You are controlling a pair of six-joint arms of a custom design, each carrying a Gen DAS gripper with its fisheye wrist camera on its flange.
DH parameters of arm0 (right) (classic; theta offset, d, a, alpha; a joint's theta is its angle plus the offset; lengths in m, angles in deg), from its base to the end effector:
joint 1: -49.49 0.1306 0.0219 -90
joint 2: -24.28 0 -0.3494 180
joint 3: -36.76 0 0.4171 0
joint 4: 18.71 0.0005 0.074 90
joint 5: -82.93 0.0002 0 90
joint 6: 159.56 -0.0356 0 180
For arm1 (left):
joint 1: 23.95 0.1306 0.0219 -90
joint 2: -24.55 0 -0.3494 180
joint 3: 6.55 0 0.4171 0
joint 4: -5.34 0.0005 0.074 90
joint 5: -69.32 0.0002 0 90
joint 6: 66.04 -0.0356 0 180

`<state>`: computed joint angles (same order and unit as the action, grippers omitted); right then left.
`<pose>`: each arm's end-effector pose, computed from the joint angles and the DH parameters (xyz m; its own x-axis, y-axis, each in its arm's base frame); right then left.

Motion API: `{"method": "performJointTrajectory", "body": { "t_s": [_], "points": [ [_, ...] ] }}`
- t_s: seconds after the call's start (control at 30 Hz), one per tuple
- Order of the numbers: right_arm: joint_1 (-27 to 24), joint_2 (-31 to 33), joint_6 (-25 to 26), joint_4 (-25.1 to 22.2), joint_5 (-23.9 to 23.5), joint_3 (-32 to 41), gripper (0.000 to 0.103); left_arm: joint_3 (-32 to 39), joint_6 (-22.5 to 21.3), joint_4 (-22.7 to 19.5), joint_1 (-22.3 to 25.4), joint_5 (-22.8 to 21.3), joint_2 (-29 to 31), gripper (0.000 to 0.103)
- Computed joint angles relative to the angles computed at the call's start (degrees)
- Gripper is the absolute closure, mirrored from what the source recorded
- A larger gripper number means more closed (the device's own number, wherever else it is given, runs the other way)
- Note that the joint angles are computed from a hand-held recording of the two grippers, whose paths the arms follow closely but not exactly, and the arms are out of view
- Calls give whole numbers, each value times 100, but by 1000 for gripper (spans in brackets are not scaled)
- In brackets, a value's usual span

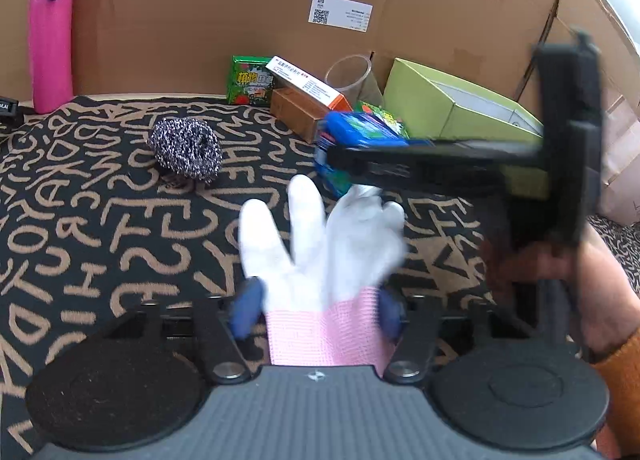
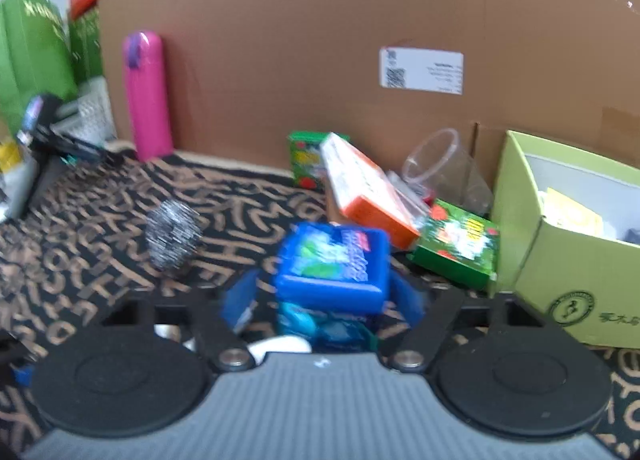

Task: Organize objects
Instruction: 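Lift the glove with the left tool while the right tool grasps the blue mentos box, then carry glove and mentos box into the green shoebox and release both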

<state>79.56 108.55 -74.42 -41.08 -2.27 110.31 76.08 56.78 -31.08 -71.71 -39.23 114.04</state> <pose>0.4245 0.2417 0.3407 -0.5079 -0.1965 -0.8387 -0.3970 0.9175 0.0255 0.3517 -0.3712 0.3562 -0.6833 -0.0118 -0.7300 0.2092 0.9548 -0.2113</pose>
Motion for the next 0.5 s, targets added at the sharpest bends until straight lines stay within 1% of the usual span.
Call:
{"method": "performJointTrajectory", "body": {
  "t_s": [0.03,0.07,0.17,0.2,0.27,0.3,0.33,0.43,0.47,0.5],
  "points": [
    [-63,-101,-96,-53,-109,-69,46,10,14,9,37,111,5,64],
    [-127,-250,-136,-145,-169,-164,46,34,26,18,70,217,25,67],
    [-258,-830,-42,-463,-68,-555,46,132,-67,58,77,258,129,67],
    [-297,-1033,-8,-564,-42,-697,46,160,-126,90,74,244,167,67],
    [-363,-1431,7,-755,31,-975,46,249,-132,144,72,175,281,57],
    [-392,-1617,-2,-823,73,-1099,46,301,-118,158,90,226,339,50],
    [-412,-1750,-13,-889,116,-1177,46,351,-80,185,98,247,394,47],
    [-462,-1948,-9,-940,202,-1302,46,526,-54,199,108,199,566,45],
    [-475,-1950,-14,-906,190,-1318,46,595,-77,144,109,168,626,47],
    [-477,-1933,-24,-859,196,-1327,46,651,-100,76,104,111,668,53]
  ]
}}
